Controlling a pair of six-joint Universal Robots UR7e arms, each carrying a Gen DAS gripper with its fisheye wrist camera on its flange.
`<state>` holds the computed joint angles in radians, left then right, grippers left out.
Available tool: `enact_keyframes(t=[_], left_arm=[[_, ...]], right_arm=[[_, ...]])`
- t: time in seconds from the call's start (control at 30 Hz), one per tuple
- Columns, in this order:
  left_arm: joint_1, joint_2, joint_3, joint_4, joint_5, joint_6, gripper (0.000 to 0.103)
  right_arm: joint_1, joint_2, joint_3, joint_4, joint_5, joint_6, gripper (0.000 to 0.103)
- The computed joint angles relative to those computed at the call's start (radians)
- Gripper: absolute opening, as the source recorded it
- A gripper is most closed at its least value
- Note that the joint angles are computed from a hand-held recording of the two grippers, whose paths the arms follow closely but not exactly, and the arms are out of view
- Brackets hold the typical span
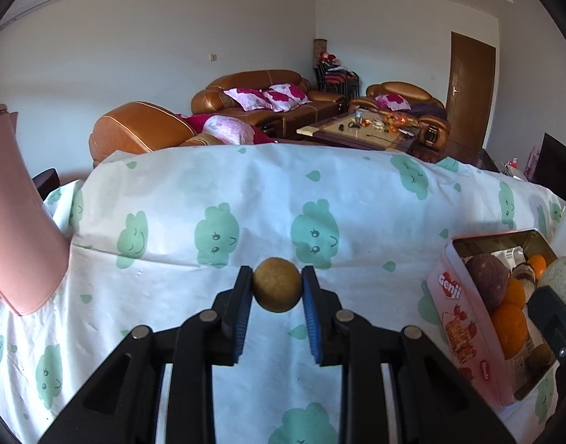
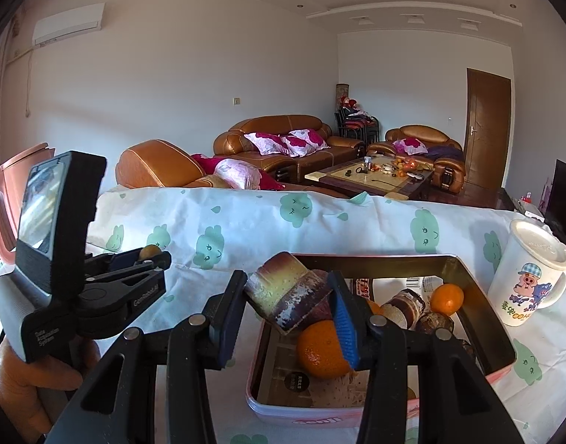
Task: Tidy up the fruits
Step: 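Carry the striped jar and tan fruit over the pink tin box with both tools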
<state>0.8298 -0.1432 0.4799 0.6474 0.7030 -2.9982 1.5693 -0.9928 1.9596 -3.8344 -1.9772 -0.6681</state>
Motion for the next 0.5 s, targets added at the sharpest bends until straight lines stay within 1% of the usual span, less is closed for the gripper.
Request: enact_keyframes(t=[0.07,0.17,0.3,0.43,0.5], left_arm=[[-0.009,-0.068,0.133,-0.1,-0.018,0.022,0.028],[-0.021,-0.14,0.271,-0.208,-0.035,0.046,0.028],[-0.035,-0.192,0.378,-0.305,-0.054,0.076,0.028],[-0.049,-0.226,0.45,-0.376,-0.069,0.095,0.028],[-0.053,-0.239,0.476,-0.392,-0.07,0.093,0.028]], right_arm=[[-0.003,-0.002,0.001,0.012,0.006,0.008,0.046],[-0.003,0.001,0.004,0.01,0.004,0.011,0.046],[0.0,0.01,0.008,-0.007,-0.006,0.013,0.046],[0.005,0.02,0.01,-0.03,-0.018,0.003,0.047],[0.006,0.021,0.013,-0.045,-0.02,-0.003,0.047]])
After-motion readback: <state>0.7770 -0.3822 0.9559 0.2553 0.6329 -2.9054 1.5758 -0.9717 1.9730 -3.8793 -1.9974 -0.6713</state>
